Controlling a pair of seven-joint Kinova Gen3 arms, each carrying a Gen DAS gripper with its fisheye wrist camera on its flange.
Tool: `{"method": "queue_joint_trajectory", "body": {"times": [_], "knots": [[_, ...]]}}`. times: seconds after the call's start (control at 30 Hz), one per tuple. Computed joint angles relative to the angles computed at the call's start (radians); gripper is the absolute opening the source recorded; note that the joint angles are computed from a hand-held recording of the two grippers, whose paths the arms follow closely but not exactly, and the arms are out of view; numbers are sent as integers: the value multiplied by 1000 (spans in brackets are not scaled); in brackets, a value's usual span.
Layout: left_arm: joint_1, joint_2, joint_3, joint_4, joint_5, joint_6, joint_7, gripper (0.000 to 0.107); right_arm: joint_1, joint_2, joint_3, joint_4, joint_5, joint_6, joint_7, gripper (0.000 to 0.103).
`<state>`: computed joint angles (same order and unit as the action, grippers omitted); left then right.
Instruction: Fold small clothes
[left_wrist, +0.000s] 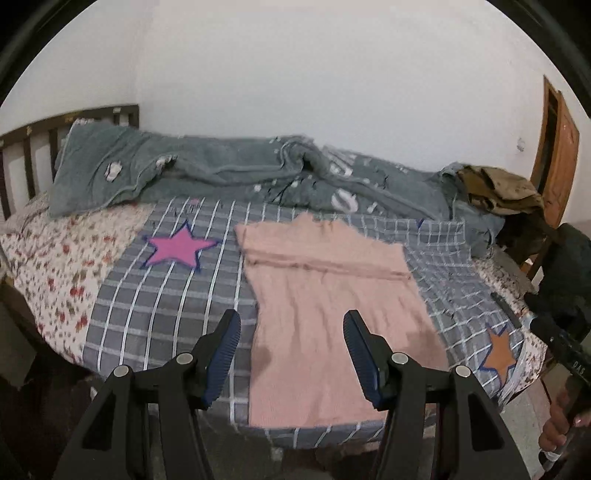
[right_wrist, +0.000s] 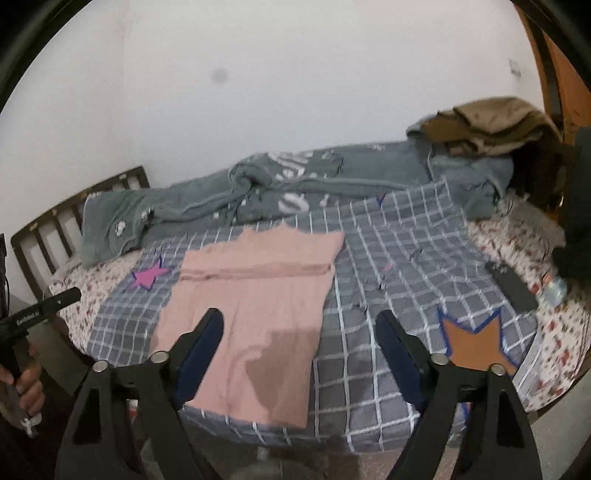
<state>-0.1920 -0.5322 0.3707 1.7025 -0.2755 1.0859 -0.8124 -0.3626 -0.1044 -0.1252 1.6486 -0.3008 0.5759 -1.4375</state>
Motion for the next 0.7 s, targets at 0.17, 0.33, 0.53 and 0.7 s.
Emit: {"method": "queue_joint_trajectory", "body": {"times": [0.17,0.33,0.53,0.7], "knots": [[17,-19,-24,116,24,-52,9,56,-8,76,4,29,-70,51,91,64],[47,10,-75,216,54,-117,1,58,0,146,-26,60,-75,31,108,58],[107,76,-179,316,118,-257,-46,57,-8,231,-57,56,-43,-1,86,54],[108,138,-183,342,112,-314,-50,51,-27,270,-67,44,10,-20,44,54]]}}
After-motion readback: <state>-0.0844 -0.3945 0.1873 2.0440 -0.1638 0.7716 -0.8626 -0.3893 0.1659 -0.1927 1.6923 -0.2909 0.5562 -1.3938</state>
